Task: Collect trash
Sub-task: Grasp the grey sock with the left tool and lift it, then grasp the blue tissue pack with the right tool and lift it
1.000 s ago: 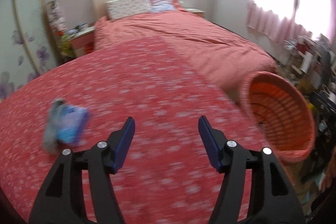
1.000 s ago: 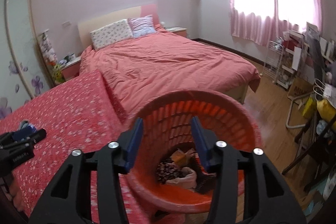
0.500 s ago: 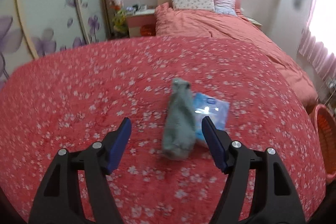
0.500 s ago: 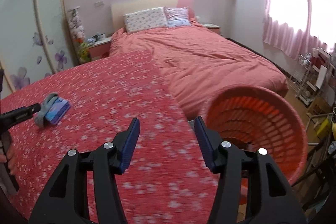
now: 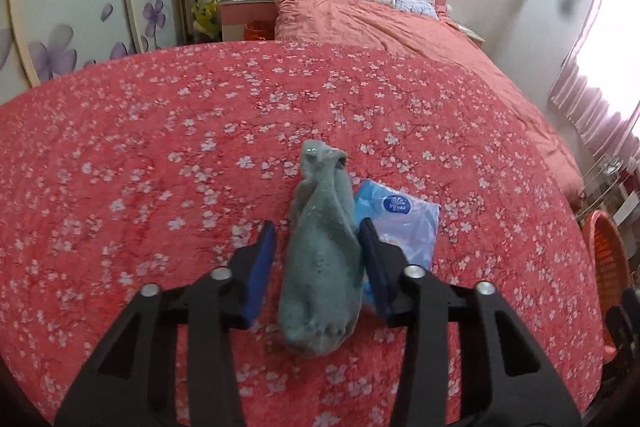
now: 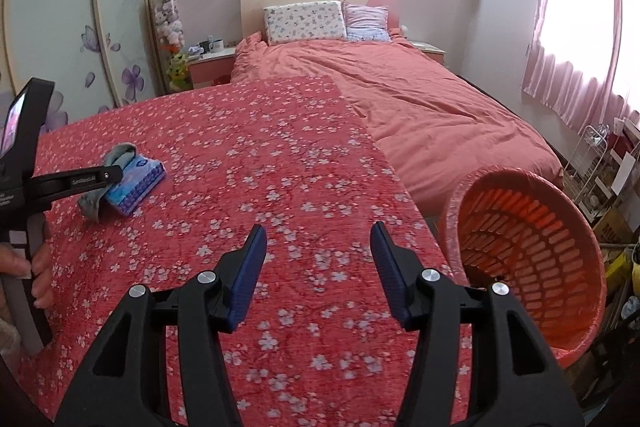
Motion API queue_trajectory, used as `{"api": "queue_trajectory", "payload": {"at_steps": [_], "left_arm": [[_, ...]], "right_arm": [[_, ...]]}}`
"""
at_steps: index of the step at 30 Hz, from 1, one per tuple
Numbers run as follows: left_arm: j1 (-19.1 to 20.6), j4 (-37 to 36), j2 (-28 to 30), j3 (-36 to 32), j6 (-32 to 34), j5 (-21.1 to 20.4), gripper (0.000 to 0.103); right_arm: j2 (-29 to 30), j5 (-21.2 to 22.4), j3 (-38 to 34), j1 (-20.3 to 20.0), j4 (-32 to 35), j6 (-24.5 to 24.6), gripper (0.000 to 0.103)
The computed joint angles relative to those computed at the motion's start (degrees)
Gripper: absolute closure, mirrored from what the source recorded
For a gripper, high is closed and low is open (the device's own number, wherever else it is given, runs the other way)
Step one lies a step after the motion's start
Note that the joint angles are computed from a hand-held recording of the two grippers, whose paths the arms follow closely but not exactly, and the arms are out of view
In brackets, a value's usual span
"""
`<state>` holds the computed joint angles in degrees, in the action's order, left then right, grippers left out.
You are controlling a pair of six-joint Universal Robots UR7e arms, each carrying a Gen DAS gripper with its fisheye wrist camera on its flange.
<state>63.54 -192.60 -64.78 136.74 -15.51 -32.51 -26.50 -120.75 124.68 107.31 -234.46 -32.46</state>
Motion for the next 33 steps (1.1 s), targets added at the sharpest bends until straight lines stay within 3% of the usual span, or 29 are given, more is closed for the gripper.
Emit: {"api": "queue_trajectory", "payload": {"at_steps": [1,4,9,15,18,24,33], "left_arm": [[0.1,-0.3,-0.1,0.0,0.1,-0.4,0.086],[0.0,-0.8,-0.9,0.5,0.2,-0.7,0.094],[-1.1,-1.6,-4.5,4.0,0.6,2.3,0.094],[-2.5,5.1,-13.4,9.1,-1.2,9.1,0.094],[-2.4,7.9,-18.1,11.4,-2.1,10.4,0.094],[0.1,9.5,-24.6,14.0,-1.5,9.0,0.094],[3.4,4.9,-25.6,15.5,1.4,5.1,0.094]], "right_arm": [[0.4,-0.4,-0.6,0.4,0.5,0.2,0.048],[1.1,-0.8,-1.3,1.2,1.3,0.3,0.048],[2.1,-0.3,-2.5,2.9,3.7,1.3,0.048],[4.3,1.7,-6.2,5.9,10.0,3.9,0.049],[5.5,3.5,-8.8,7.2,14.8,6.5,0.052],[9.2,5.3,-15.7,9.8,23.4,11.6,0.058],[13.8,2.0,-22.9,11.9,29.5,14.8,0.058]]}}
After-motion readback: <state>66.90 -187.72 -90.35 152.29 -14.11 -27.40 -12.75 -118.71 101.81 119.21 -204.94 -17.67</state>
